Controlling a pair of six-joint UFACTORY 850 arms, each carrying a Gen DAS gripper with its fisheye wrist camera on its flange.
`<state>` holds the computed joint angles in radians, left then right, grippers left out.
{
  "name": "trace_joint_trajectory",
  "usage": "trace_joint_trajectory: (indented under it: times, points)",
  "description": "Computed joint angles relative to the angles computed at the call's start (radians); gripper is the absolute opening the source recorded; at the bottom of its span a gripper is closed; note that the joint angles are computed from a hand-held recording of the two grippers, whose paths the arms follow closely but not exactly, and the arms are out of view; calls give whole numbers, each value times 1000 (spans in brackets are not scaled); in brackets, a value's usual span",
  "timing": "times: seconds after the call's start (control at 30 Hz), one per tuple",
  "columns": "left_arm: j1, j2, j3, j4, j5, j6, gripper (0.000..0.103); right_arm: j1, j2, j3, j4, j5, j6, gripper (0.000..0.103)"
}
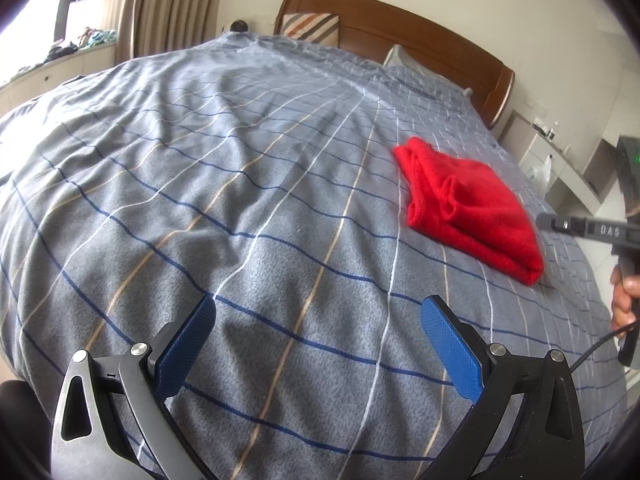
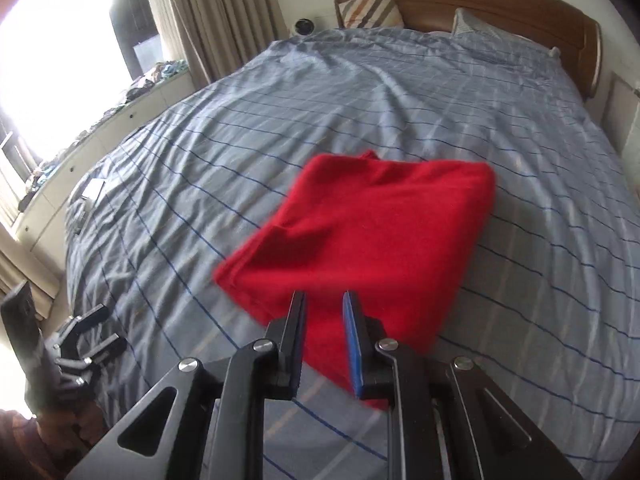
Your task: Fold small clothes
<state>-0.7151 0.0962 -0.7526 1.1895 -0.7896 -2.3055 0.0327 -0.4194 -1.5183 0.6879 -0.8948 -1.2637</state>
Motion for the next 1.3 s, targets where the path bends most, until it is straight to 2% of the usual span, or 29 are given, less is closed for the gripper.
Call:
trace_joint_trajectory:
  times: [0.1,0.2,0.27,0.33,0.5,0.57,0.7,0.73,0.8,0.9,0.93,0.97,1.03,1.1,1.17,1.2,1.3]
  points:
    - [5,-14,-6,-8,18,30,102,-4,-29,52,-44,41,62,19]
    - [-9,-30,-13,-14,-12,52,102,6,29,174,40,152,-40,23]
    - [-16,-35,-18,-21,-24,67,102,2,65,212,76,152,-65,26]
    - [-18,-38,-20,-16,-23,67,102,-12,91,234,102,116,-79,37]
    - [-12,-42,-26,-24,34,96,102,-67,158,306,132,105,-154,60]
    - [-9,-43,-34,-33,61,118,102,-100,169,322,142,103,-176,62]
    - [76,-18,-62,-56,245,204,102,-144,149,298,140,114,-176,62]
    - [105,-18,-89,-108,282,292,102,-149,132,274,136,107,-152,63]
    - [190,-48,-157,-239,412,501,102,-154,89,211,146,83,-92,63]
    - [294,-134,-269,-485,589,815,102,-150,27,112,222,29,-41,70]
    - [312,-185,-321,-577,610,919,102,-144,2,76,252,9,-22,72]
    - [326,-237,-376,-673,597,1024,102,-135,-30,33,276,-15,5,73]
    - [354,-339,-489,-835,501,1233,102,-114,-97,-54,295,-60,79,75]
    - [378,-423,-578,-931,385,1388,101,-86,-172,-145,291,-85,170,76]
    - [390,-473,-619,-911,317,1397,101,-61,-259,-252,264,-112,261,76]
    - [396,-481,-620,-901,307,1396,102,-46,-309,-317,241,-134,316,77]
    - [414,-478,-602,-900,338,1398,103,-21,-427,-453,227,-210,424,76]
